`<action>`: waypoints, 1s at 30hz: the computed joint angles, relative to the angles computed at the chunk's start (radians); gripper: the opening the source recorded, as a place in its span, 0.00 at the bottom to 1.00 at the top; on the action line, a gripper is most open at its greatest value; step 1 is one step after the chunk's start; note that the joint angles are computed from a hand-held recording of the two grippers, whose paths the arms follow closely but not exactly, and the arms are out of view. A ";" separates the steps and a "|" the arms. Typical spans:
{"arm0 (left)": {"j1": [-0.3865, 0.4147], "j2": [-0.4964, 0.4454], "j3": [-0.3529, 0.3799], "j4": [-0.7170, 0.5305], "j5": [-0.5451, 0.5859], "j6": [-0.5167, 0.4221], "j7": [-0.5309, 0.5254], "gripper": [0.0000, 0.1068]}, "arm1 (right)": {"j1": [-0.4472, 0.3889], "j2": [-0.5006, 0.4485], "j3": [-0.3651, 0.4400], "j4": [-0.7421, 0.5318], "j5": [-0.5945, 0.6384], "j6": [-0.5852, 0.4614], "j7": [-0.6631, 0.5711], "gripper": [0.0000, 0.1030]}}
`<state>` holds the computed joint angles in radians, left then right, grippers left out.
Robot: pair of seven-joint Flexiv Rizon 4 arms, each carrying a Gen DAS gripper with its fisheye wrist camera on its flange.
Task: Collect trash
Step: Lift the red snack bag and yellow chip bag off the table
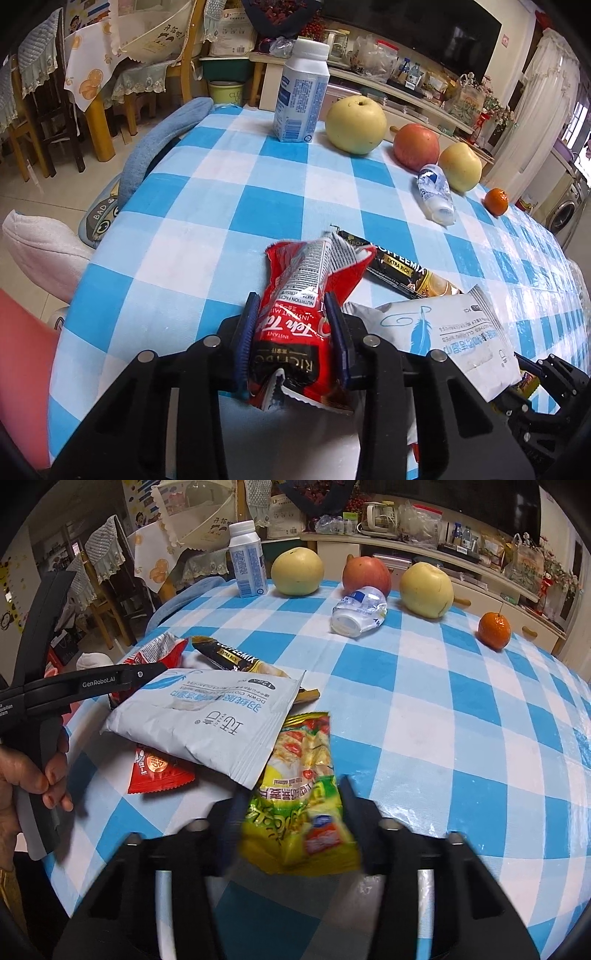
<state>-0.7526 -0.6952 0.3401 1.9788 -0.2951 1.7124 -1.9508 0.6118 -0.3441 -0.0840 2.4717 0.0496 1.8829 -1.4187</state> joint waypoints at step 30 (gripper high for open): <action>0.091 0.123 -0.185 0.216 -0.194 0.278 0.201 0.34 | 0.301 0.081 -0.274 0.060 0.309 0.106 -0.123 0.36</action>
<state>-0.6612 -0.5720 0.1552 2.1947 -0.4892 1.9903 -1.7496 0.9128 -0.2632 -0.3578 2.5318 0.3588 1.9888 -1.5413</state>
